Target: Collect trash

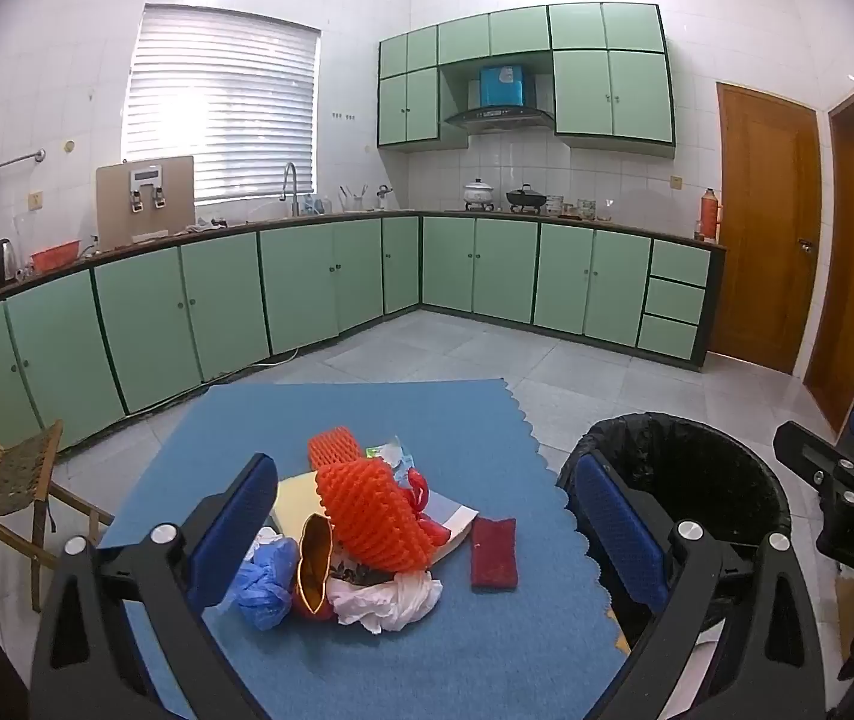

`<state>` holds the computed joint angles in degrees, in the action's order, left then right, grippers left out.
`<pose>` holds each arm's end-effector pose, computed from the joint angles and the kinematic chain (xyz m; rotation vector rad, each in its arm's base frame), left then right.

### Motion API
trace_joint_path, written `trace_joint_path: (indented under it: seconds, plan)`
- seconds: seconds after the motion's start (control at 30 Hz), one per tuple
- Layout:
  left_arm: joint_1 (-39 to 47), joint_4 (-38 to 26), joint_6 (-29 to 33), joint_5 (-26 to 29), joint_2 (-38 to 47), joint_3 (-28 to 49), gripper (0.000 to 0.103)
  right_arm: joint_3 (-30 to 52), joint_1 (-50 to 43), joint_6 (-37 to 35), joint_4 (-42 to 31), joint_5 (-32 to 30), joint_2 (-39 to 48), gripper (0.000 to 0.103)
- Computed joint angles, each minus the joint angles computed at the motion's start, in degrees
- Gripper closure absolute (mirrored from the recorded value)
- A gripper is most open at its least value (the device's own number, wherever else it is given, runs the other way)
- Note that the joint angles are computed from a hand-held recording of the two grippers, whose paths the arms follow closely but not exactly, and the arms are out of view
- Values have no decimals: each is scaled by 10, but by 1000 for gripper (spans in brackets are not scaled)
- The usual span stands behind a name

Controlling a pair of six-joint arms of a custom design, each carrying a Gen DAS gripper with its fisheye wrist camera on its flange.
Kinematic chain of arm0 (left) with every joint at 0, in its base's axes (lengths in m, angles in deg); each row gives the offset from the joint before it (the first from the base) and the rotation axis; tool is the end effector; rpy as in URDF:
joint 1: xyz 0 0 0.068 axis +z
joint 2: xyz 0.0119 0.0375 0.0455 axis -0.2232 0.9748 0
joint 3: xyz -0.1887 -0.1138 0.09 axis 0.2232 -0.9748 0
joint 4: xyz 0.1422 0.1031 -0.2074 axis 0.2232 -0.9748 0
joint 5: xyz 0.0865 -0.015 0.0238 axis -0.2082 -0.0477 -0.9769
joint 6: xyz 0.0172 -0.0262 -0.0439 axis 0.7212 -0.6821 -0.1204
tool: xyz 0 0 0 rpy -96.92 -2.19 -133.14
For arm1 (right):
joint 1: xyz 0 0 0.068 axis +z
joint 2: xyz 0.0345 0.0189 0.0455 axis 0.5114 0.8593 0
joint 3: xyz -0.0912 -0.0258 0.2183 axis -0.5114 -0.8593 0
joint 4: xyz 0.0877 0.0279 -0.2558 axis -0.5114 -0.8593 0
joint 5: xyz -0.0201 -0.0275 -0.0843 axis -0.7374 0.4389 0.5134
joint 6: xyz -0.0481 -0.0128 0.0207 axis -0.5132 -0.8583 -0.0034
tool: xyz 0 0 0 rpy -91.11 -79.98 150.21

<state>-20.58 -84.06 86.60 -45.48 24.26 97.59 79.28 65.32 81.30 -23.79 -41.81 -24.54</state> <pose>0.2087 -0.0346 0.3342 0.3267 1.9453 -0.2104 0.1615 0.0791 0.3415 0.3641 1.9997 -0.2386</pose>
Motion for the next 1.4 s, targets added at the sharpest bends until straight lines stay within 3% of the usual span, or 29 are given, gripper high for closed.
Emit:
trace_joint_path:
  seconds: [1.4]
  plan:
    - [15, -5, 7, 14, 3, 4, 6, -13, 3, 13, -6, 4, -17, 5]
